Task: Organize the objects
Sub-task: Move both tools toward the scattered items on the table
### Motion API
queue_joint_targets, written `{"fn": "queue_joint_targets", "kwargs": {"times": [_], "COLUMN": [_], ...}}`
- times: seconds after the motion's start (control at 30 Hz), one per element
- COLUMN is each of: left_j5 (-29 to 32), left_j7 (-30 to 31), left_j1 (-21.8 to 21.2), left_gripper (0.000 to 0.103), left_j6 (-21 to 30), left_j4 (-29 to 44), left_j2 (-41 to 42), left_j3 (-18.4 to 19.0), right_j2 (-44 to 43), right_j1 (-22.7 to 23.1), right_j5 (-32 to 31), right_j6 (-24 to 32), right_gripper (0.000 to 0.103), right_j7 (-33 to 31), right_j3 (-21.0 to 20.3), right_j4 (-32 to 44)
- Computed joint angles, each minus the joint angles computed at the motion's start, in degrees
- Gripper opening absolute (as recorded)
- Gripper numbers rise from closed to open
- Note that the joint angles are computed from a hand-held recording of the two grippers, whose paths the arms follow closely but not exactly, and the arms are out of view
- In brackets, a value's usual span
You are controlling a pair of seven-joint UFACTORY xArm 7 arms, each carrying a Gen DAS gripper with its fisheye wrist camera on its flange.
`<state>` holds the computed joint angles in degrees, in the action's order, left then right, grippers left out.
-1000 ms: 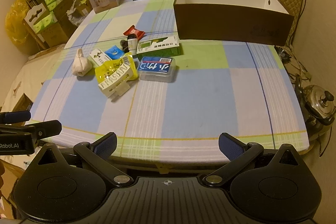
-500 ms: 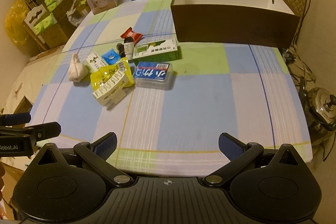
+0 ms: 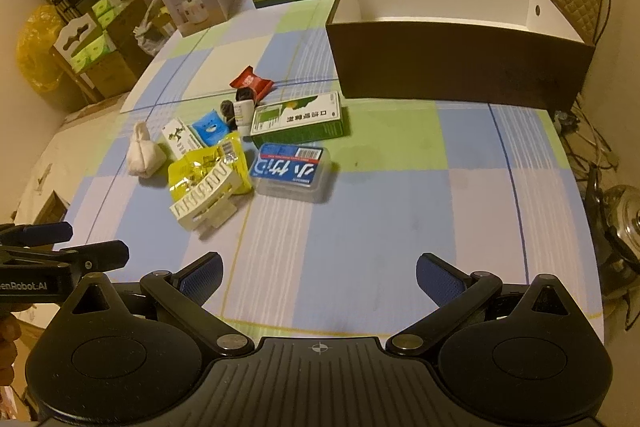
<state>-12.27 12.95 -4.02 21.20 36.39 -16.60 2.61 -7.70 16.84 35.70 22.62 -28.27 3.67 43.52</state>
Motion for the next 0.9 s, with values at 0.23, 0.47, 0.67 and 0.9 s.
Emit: {"fn": "queue_joint_targets", "kwargs": {"times": [0.23, 0.47, 0.67, 0.9], "left_j5": [-0.6, -0.5, -0.8, -3.6], "left_j7": [-0.9, -2.4, -2.1, 1.9], "left_j1": [-0.2, 0.1, -0.3, -1.0], "left_gripper": [0.102, 0.102, 0.102, 0.095], "left_j6": [0.2, -0.2, -1.1, -3.9], "left_j4": [2.3, 3.8, 5.0, 6.3], "left_j2": [2.9, 5.3, 7.7, 11.4], "left_j3": [-0.5, -1.3, -1.8, -2.0], "right_j2": [3.0, 5.8, 7.8, 10.1], "right_j1": [-1.1, -3.1, -4.9, -7.4], "right_j5": [1.4, 2.8, 5.1, 6.5], "right_j6": [1.3, 2.8, 3.2, 3.7], "right_gripper": [0.101, 0.101, 0.101, 0.099], "right_j7": [-2.7, -5.5, -9.0, -10.6], "right_j3": [-0.1, 0.6, 1.1, 1.4], "right_j4": [3.1, 5.9, 7.4, 9.3]}}
